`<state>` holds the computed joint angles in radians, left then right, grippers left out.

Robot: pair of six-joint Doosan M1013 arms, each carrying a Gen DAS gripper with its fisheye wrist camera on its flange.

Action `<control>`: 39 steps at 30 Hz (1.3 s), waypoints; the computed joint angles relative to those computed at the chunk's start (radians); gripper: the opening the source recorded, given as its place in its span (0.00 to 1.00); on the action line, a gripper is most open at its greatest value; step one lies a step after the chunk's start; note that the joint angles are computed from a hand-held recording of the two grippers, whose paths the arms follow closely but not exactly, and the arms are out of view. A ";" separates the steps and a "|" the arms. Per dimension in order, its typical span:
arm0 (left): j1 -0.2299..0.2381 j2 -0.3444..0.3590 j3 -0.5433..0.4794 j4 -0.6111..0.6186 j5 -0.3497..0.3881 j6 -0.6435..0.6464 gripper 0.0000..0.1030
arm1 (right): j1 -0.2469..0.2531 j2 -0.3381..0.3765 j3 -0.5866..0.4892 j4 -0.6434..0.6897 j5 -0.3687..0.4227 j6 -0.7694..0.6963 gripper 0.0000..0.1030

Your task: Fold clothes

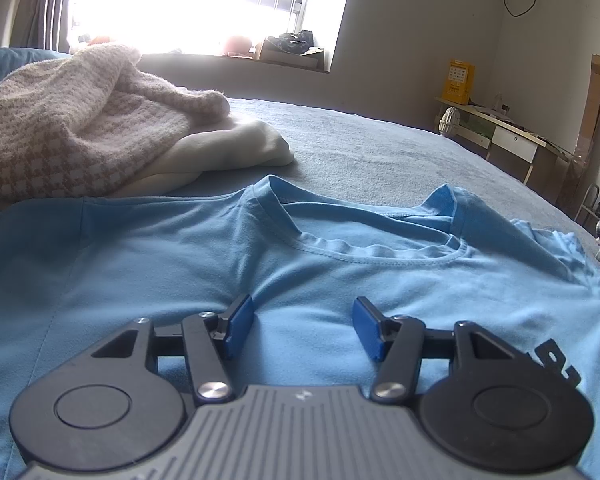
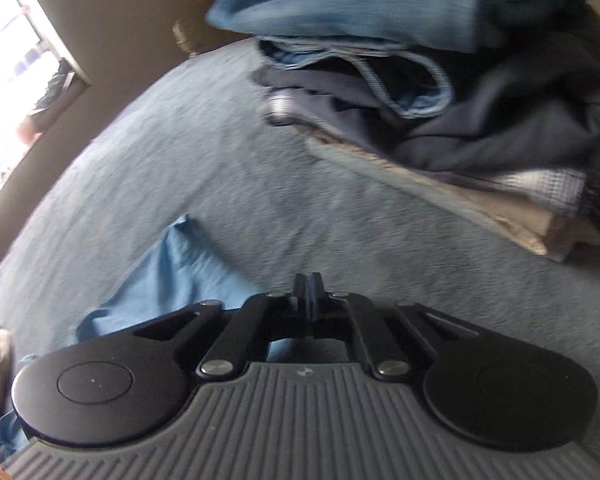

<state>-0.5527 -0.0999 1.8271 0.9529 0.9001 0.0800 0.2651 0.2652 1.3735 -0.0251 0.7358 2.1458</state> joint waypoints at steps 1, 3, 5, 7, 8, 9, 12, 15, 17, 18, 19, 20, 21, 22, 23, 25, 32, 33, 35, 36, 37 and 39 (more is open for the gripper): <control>0.000 0.000 0.000 0.000 0.000 0.000 0.55 | 0.002 0.001 0.004 -0.038 0.004 0.032 0.00; 0.000 0.000 0.000 0.000 0.000 0.001 0.55 | -0.008 0.006 0.001 -0.048 0.035 0.056 0.00; 0.000 0.001 0.000 0.000 0.001 0.001 0.55 | -0.009 0.003 0.005 -0.059 0.032 0.040 0.00; -0.001 0.001 -0.001 0.001 0.003 0.002 0.55 | -0.006 -0.009 0.018 -0.006 -0.031 -0.037 0.02; -0.001 0.001 -0.001 0.001 0.003 0.002 0.55 | -0.005 -0.014 0.023 0.032 -0.060 -0.091 0.02; -0.001 0.001 0.000 0.002 0.002 0.000 0.55 | 0.003 -0.008 0.011 0.094 -0.071 -0.197 0.03; -0.001 0.001 0.000 0.001 0.001 0.000 0.55 | 0.026 0.027 -0.051 0.304 -0.047 -0.555 0.13; 0.000 0.000 0.000 0.001 -0.001 -0.001 0.55 | 0.070 0.096 -0.162 0.384 0.054 -0.833 0.54; 0.000 0.000 0.001 0.001 -0.004 -0.002 0.56 | 0.110 0.139 -0.231 0.339 0.104 -0.943 0.57; 0.000 -0.001 0.002 0.002 -0.005 -0.004 0.56 | 0.126 0.158 -0.258 0.315 0.124 -1.004 0.57; 0.000 -0.001 0.003 0.002 -0.007 -0.005 0.56 | 0.135 0.182 -0.295 0.285 0.154 -1.033 0.57; 0.001 -0.002 0.003 0.003 -0.008 -0.007 0.56 | 0.142 0.202 -0.326 0.259 0.180 -1.036 0.57; 0.001 -0.002 0.004 0.003 -0.010 -0.009 0.56 | 0.145 0.215 -0.351 0.269 0.220 -1.061 0.57; 0.001 -0.002 0.005 0.004 -0.012 -0.010 0.56 | 0.148 0.228 -0.377 0.276 0.260 -1.084 0.57; 0.002 -0.003 0.005 0.005 -0.013 -0.011 0.56 | 0.158 0.241 -0.400 0.259 0.288 -1.103 0.57; 0.002 -0.004 0.007 0.006 -0.016 -0.013 0.57 | 0.176 0.253 -0.418 0.222 0.320 -1.137 0.57; 0.004 -0.009 0.014 0.012 -0.030 -0.031 0.57 | 0.202 0.268 -0.432 0.163 0.350 -1.124 0.19; 0.004 -0.009 0.015 0.013 -0.031 -0.033 0.57 | 0.206 0.263 -0.424 0.150 0.336 -1.118 0.06; 0.004 -0.009 0.015 0.014 -0.032 -0.034 0.57 | 0.213 0.254 -0.407 0.122 0.306 -1.103 0.04; 0.005 -0.009 0.015 0.014 -0.032 -0.034 0.57 | 0.215 0.250 -0.396 0.087 0.269 -1.066 0.04; 0.005 -0.009 0.014 0.014 -0.031 -0.032 0.57 | 0.214 0.249 -0.388 0.063 0.245 -1.024 0.04; 0.005 -0.008 0.013 0.013 -0.029 -0.029 0.57 | 0.211 0.257 -0.388 0.044 0.225 -0.952 0.04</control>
